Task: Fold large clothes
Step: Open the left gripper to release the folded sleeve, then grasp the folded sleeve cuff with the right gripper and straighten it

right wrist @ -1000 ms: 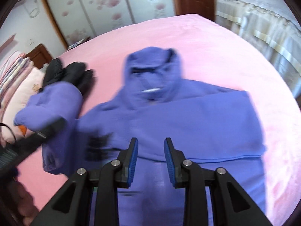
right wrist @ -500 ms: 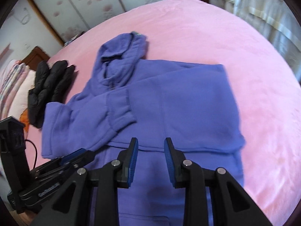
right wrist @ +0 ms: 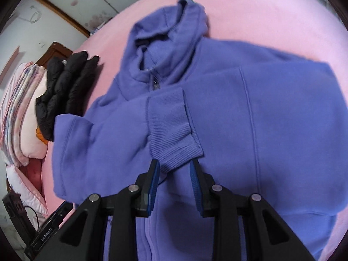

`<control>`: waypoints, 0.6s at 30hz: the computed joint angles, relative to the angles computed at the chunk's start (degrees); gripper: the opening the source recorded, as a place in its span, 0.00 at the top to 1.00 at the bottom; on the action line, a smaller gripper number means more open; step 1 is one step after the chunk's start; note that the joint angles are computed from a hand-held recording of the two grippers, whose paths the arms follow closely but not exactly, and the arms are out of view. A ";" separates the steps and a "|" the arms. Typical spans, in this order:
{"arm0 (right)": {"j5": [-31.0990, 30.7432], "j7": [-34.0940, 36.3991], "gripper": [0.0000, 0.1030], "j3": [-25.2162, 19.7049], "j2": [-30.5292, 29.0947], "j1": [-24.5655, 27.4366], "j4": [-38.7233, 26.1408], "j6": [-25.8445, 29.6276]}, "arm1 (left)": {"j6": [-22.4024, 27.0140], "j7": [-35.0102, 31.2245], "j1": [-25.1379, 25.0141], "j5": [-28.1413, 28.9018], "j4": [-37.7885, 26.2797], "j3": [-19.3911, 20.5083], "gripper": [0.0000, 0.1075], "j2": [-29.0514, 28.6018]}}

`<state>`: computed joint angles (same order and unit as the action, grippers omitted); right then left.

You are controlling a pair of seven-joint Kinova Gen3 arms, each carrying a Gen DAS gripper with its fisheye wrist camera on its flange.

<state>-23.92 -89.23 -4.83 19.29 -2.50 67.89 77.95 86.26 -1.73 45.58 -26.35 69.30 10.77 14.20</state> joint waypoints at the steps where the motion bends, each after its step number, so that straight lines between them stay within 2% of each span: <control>1: -0.30 -1.03 0.72 0.16 0.09 -0.12 0.60 -0.82 | -0.76 0.51 -0.15 -0.01 0.76 -0.17 0.71 -0.10; 4: -1.50 -2.93 0.72 0.34 0.12 0.24 1.95 -2.75 | -2.00 1.40 -0.38 -1.25 2.01 -0.44 0.71 -0.20; 9: -3.51 -2.83 0.71 -0.16 -0.20 1.18 3.66 -5.67 | -0.82 2.21 -0.02 -3.56 0.59 -1.12 0.70 1.72; 10: -3.06 -2.05 0.74 -0.34 -0.41 0.97 3.72 -6.18 | -0.76 2.44 -0.11 -3.60 0.49 -1.41 0.70 2.19; 11: -3.13 -1.97 0.88 -0.18 -0.42 0.88 3.73 -6.17 | -0.75 2.75 -0.10 -3.53 0.60 -1.63 0.70 2.36; 12: -2.28 -0.96 0.92 -0.46 -0.78 0.62 3.65 -6.84 | -0.80 2.75 -0.27 -3.37 0.12 -1.81 0.70 3.03; 15: -1.30 2.03 0.93 -0.51 -3.26 0.38 4.20 -9.43 | -0.54 2.22 -0.50 -2.53 -1.22 -2.46 0.70 4.45; 18: 0.94 4.42 0.93 0.36 -8.47 -0.10 6.56 -14.69 | -0.86 1.26 -0.79 -1.37 -1.91 -2.80 0.70 5.06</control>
<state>-22.98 -84.81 -4.46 10.82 -2.60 74.45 63.26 85.40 -0.47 44.79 -27.73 67.39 7.97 19.25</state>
